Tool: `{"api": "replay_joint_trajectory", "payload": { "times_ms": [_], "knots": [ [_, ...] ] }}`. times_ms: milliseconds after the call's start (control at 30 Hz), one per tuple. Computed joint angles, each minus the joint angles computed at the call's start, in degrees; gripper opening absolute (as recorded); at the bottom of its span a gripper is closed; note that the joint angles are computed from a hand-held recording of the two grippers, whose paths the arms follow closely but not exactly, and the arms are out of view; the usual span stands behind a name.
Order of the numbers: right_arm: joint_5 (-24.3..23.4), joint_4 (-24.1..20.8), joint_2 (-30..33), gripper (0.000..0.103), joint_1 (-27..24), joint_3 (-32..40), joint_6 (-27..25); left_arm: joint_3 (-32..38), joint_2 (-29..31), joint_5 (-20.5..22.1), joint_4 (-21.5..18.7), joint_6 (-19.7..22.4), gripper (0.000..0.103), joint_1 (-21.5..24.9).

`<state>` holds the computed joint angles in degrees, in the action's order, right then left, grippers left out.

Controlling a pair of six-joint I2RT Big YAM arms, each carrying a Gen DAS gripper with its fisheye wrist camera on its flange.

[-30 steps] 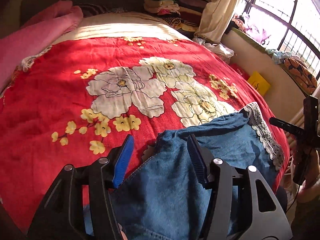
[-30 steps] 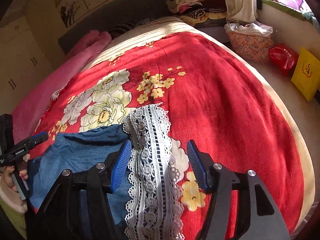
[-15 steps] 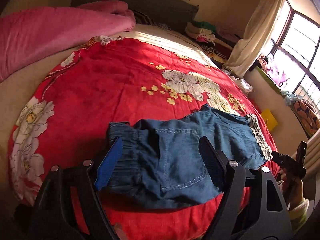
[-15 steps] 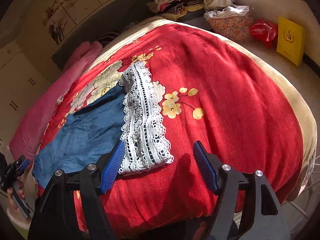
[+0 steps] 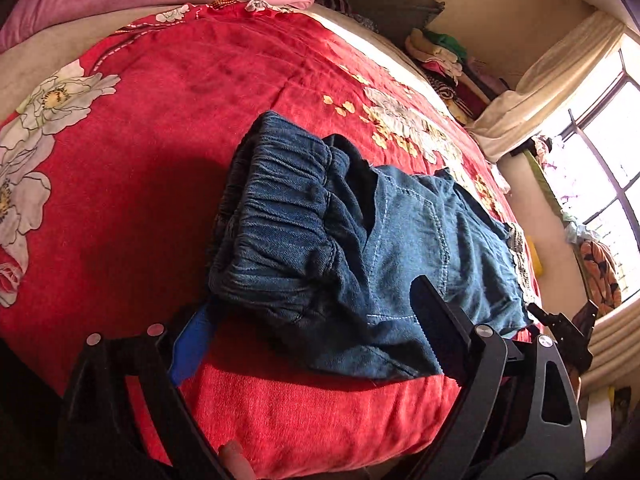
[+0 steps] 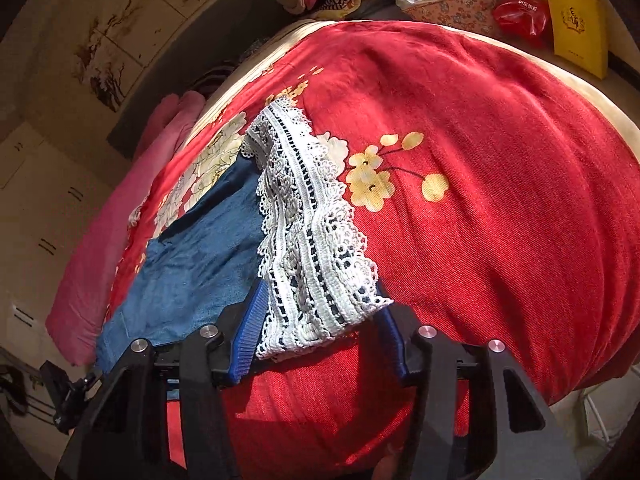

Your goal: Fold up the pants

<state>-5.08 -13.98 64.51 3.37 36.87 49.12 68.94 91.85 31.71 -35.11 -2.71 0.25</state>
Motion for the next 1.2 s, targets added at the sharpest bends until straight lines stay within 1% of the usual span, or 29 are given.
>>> {"api": "replay_joint_trajectory", "payload": {
  "times_ms": [33,67,100,133,233,333,433,467,500,533,567,633,700,767,800,833,867,933,1033,1067,1133,1167,1200],
  "knots": [
    [0.1,0.2,0.1,0.034,0.3,0.0,0.1,-0.5,-0.4,-3.5,0.9,0.3,0.06,-0.6],
    [0.7,0.0,0.0,0.029,0.7,0.1,-0.3,-1.3,-1.3,-7.7,2.1,1.1,0.047,-1.5],
    [1.6,-0.3,-0.1,0.028,1.1,0.2,-0.6,-2.1,-2.1,-10.0,3.6,2.0,0.027,-2.1],
    [2.3,-0.5,-0.1,0.026,1.4,0.4,-0.5,-2.4,-2.4,-10.2,4.0,2.9,0.016,-2.3],
    [4.0,-2.0,-1.5,0.022,1.7,0.9,-2.4,-1.7,-2.9,-10.6,3.3,4.1,0.01,-2.2],
    [4.5,-4.7,-2.9,0.022,0.9,1.6,-4.5,-1.3,-4.0,-11.2,3.6,6.1,0.01,-1.7],
    [4.6,-6.8,-1.1,0.022,1.1,2.0,-5.5,-0.9,-2.5,-11.9,2.3,7.5,0.011,-1.5],
    [4.9,-6.4,-0.3,0.022,1.2,1.7,-5.6,-1.1,-2.0,-11.6,2.2,7.3,0.011,-1.4],
    [5.1,-5.4,0.1,0.022,1.4,1.1,-5.2,-1.7,-1.9,-11.3,2.9,7.3,0.011,-1.3],
    [5.0,-4.5,0.0,0.022,1.3,0.6,-4.9,-2.6,-2.2,-11.5,4.4,7.8,0.013,-1.3],
    [4.9,-4.2,0.1,0.022,1.3,0.6,-4.7,-2.9,-2.4,-11.9,4.8,8.7,0.013,-1.4],
    [5.2,-4.8,0.3,0.023,1.4,0.9,-5.0,-2.6,-2.1,-11.3,4.5,8.4,0.014,-1.2],
    [5.3,-4.8,-0.2,0.025,1.5,0.7,-4.9,-2.1,-1.9,-9.9,3.8,7.5,0.015,-0.7],
    [4.2,-4.6,-1.6,0.031,1.0,0.0,-3.2,-2.3,-2.6,-9.2,3.7,7.1,0.019,-0.3],
    [4.7,-5.3,-2.7,0.032,1.0,-0.3,-2.7,-2.5,-3.1,-9.5,3.7,7.0,0.029,-0.2],
    [5.8,-6.6,-3.9,0.035,1.1,-0.4,-2.4,-2.6,-3.7,-10.7,3.6,6.8,0.045,-0.2],
    [7.2,-7.7,-5.3,0.039,1.4,-0.6,-2.2,-2.6,-4.3,-11.2,3.5,6.6,0.046,0.1],
    [10.8,-9.6,-8.5,0.044,2.4,-1.0,-1.9,-2.8,-5.3,-10.2,3.3,6.5,0.049,1.2],
    [16.4,-12.2,-12.4,0.047,5.2,-0.9,-3.3,-4.0,-8.1,-13.4,5.1,7.3,0.052,1.5],
    [17.9,-12.7,-13.1,0.049,6.4,-0.6,-4.0,-4.4,-9.2,-14.2,6.1,7.4,0.052,1.4],
    [20.1,-13.0,-13.3,0.051,8.9,0.4,-6.1,-5.1,-11.4,-15.0,7.5,8.0,0.056,0.8],
    [20.3,-12.8,-12.7,0.053,9.9,1.1,-7.4,-5.3,-12.4,-14.9,8.1,8.3,0.057,0.3],
    [20.3,-12.4,-11.8,0.053,10.9,1.9,-8.7,-5.3,-12.9,-14.4,8.3,8.5,0.061,-0.4]
  ]
}}
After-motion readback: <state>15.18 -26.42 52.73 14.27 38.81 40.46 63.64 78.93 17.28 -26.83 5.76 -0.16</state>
